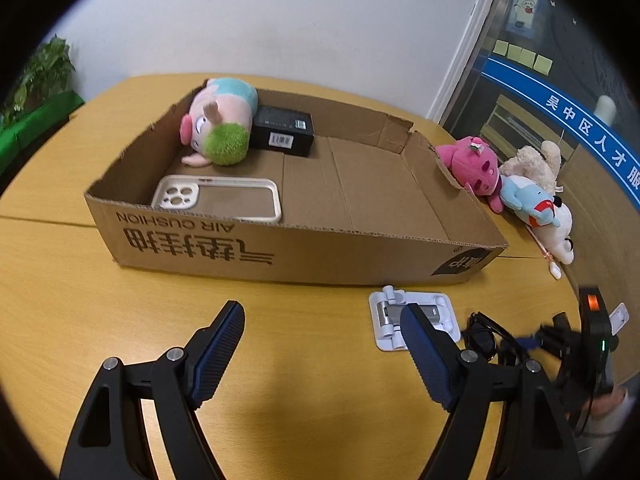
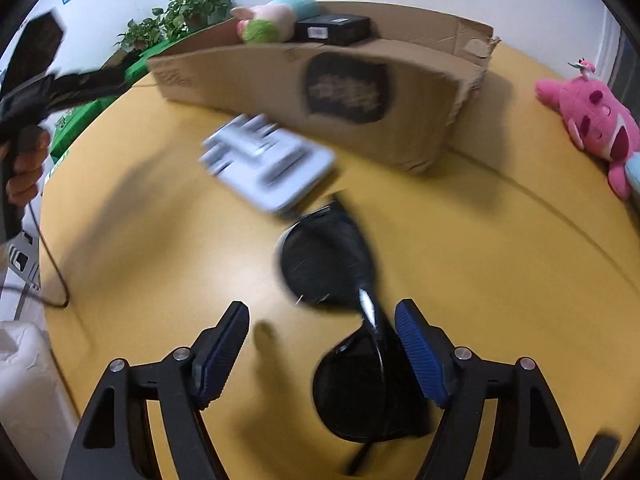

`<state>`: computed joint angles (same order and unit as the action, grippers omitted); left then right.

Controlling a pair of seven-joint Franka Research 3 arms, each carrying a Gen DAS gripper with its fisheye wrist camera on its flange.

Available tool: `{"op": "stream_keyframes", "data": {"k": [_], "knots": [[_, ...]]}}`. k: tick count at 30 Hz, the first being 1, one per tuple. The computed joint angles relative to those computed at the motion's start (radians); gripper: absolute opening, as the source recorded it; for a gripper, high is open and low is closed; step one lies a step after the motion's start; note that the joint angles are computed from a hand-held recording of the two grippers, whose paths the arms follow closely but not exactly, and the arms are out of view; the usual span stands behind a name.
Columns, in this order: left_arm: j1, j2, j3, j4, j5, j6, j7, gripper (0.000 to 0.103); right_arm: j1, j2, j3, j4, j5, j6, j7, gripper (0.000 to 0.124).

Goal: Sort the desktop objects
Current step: 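Lower the right tool onto the black sunglasses and close on them, then lift the sunglasses with the right tool and carry them into the box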

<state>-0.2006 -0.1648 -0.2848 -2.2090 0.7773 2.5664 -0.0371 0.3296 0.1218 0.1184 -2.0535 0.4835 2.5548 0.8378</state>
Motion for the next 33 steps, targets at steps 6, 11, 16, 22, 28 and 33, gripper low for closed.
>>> {"op": "stream_keyframes", "data": {"k": [6, 11, 16, 22, 28, 33], "knots": [[-0.008, 0.077, 0.03, 0.029, -0.085, 0.161, 0.088, 0.08, 0.037, -0.118, 0.0, -0.17, -0.068, 0.164, 0.201, 0.074], [-0.032, 0.23, 0.041, 0.123, -0.341, 0.341, 0.354, 0.079, 0.03, -0.164, -0.017, -0.214, 0.079, 0.159, 0.27, 0.059], [0.032, 0.429, -0.101, 0.308, -0.755, 0.367, 0.817, 0.072, 0.027, -0.149, -0.02, -0.21, 0.147, 0.169, 0.299, 0.033], [0.006, 0.58, -0.14, 0.495, -0.879, 0.266, 1.007, 0.042, 0.031, -0.158, -0.01, -0.23, 0.165, 0.192, 0.385, 0.017], [-0.056, 0.529, -0.065, 0.464, -0.86, 0.226, 0.935, 0.034, 0.046, -0.172, -0.004, -0.262, 0.124, 0.244, 0.486, 0.015], [-0.051, 0.488, -0.066, 0.403, -0.894, 0.232, 0.911, 0.036, 0.051, -0.181, -0.001, -0.282, 0.078, 0.28, 0.58, 0.014]]}}
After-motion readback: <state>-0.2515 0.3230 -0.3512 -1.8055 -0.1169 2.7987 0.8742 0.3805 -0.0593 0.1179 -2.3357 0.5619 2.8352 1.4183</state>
